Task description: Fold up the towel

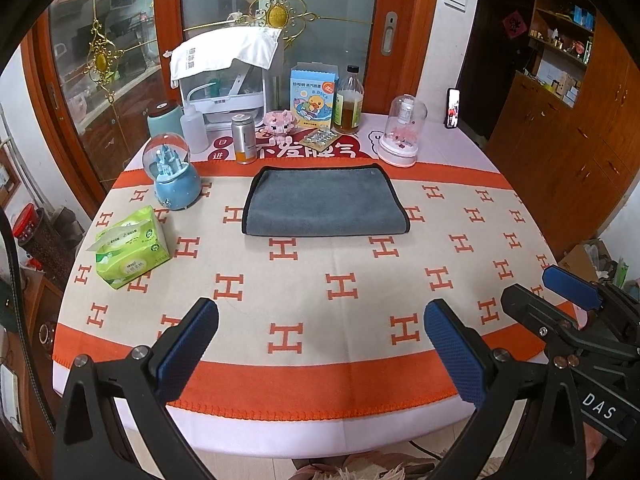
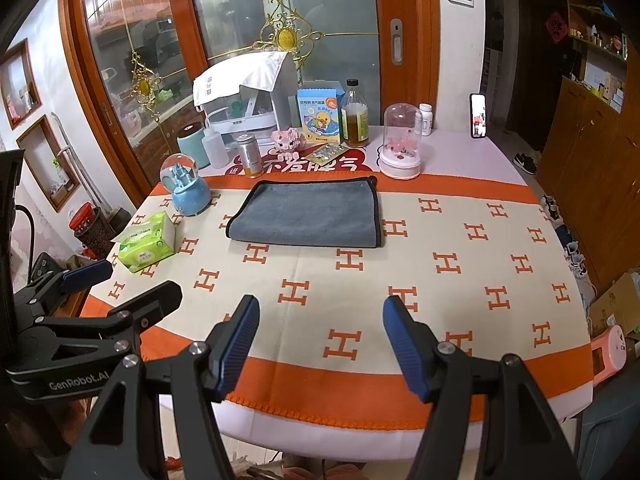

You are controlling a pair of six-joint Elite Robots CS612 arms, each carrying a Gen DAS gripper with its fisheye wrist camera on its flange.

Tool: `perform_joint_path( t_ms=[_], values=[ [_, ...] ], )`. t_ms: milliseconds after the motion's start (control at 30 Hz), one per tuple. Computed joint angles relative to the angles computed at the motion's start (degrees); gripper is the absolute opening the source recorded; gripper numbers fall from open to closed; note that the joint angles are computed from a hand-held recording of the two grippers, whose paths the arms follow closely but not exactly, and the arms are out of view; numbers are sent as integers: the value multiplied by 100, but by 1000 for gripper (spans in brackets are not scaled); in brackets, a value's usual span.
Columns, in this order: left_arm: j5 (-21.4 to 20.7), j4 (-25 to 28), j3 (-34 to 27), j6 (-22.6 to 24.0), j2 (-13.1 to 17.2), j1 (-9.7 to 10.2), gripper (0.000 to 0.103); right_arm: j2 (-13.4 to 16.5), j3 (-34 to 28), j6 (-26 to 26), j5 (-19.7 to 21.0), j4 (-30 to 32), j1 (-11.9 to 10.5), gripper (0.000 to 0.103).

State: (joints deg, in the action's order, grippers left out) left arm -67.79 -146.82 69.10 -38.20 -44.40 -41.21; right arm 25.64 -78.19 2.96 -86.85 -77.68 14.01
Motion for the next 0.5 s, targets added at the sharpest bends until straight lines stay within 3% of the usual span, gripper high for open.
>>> perform_joint_path(
  t_ms=[500],
  values=[
    [27, -16, 35, 18, -5, 23, 102, -1, 37, 32, -33, -42, 57, 64]
  ],
)
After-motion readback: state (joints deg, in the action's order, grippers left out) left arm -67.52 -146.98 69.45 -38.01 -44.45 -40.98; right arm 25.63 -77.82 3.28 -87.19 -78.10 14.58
